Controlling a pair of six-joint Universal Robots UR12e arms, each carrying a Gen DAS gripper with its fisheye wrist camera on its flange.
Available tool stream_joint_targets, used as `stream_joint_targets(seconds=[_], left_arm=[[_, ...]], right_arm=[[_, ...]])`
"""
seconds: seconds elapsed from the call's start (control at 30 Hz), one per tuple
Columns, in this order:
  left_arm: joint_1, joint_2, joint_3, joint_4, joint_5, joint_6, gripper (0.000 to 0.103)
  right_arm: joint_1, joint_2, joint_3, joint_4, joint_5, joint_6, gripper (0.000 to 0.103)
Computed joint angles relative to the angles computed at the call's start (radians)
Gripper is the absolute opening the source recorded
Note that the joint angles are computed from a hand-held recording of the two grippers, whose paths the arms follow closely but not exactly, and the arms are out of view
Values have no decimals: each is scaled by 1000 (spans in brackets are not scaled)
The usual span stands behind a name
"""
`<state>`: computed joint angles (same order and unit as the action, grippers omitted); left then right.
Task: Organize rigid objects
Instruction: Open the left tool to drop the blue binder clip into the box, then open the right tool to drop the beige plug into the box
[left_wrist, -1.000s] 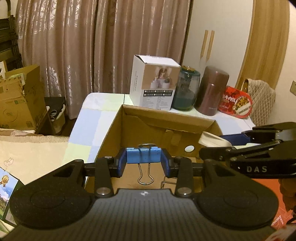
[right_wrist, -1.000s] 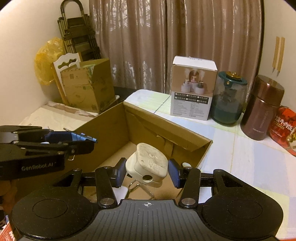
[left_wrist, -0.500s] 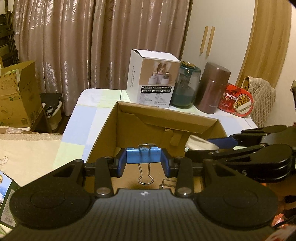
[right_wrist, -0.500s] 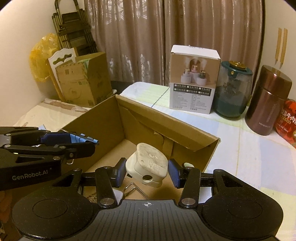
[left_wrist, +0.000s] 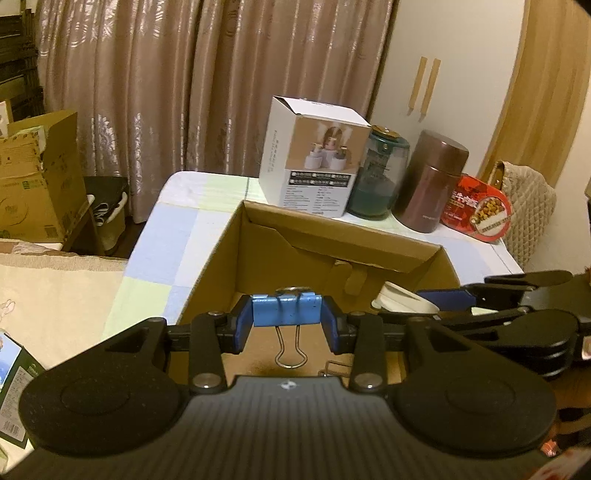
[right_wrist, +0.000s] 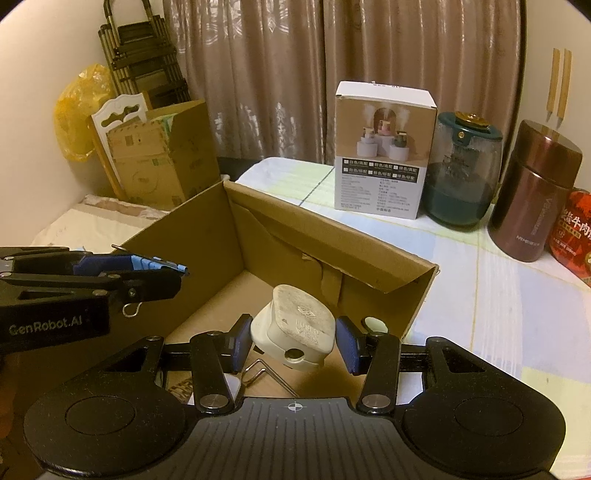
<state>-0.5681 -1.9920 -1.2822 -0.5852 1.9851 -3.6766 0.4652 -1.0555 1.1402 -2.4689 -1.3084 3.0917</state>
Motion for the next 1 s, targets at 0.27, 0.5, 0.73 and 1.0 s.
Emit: stream_joint_targets(seconds=[0.27,0.5,0.73,1.0], left_arm=[[-1,7,-12,27,10,-5,40],[-1,3,-2,-1,6,-4,40],[-1,4,-3,-9,2,-5,40],[-1,4,-4,-9,-3,-7,40]], right_arm=[[-2,-2,2,-6,3,12,46],[-4,-2,1,-5,2,12,46],[-5,-3,1,-3,-5,10,46],[-1,1,-7,7,-17,6,46]])
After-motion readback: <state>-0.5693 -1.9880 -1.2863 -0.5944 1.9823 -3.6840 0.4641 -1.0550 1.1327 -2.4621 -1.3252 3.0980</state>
